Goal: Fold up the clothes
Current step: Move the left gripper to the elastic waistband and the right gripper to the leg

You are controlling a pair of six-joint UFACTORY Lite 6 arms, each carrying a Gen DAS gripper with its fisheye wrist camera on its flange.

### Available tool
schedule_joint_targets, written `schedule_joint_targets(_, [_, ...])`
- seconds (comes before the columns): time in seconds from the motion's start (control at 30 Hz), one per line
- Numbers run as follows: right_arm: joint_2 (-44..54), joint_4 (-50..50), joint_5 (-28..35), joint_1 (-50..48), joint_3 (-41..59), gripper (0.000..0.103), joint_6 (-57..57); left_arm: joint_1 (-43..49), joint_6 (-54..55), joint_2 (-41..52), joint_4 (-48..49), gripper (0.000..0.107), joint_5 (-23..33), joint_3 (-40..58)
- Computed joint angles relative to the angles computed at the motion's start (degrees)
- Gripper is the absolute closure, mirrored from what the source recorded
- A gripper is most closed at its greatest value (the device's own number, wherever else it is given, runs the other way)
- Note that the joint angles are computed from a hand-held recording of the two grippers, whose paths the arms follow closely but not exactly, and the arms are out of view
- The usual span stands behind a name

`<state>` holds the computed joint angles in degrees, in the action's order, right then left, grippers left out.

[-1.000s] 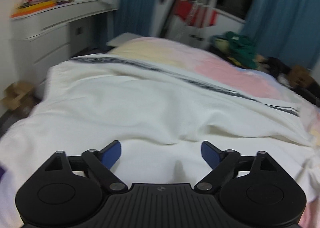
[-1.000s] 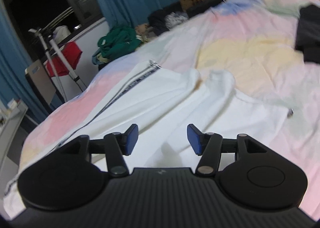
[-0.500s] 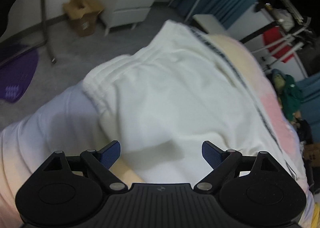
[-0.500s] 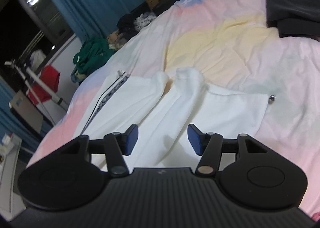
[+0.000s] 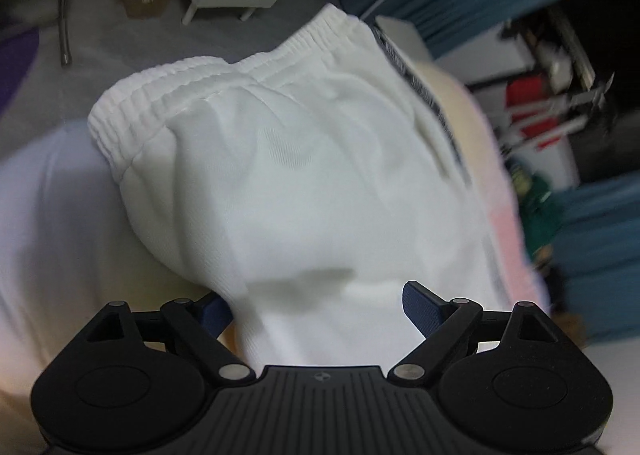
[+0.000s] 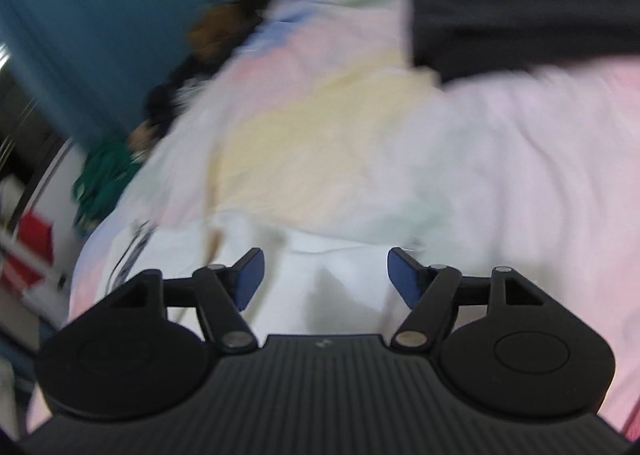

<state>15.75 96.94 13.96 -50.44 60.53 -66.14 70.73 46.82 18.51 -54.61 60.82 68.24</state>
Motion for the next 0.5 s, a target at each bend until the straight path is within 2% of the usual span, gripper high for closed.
schedule_joint_targets(0.13, [3.28,-5.83,0.51,-1.07,1.96,0.032,10.11,3.92,3.43,1.92,-6.43,0.018,5.77,0.54])
schedule_joint_targets(0.2, [5.35,-6.33,3.53,-1.18,3.54,0.032,10.6,4.92,4.97,1.97,-8.84,0.018,7.98,0.28])
schedule_joint_targets(0.3, [9.38,-13.56,7.12,-0.08,7.3,0.032,18.09,5.44,5.93,3.34,-11.16,0.018,10.3,0.35])
schedule_joint_targets(0.37, [11.38,-9.87,11.13,-0.76,8.12,0.032,15.66,5.55,5.96,4.34,-12.07,0.018,11.18,0.42])
schedule_joint_targets(0.5, [14.11,5.84,28.17,-4.44,6.38,0.032,3.5,5.3,4.9,5.42,-13.12,0.018,11.51,0.48])
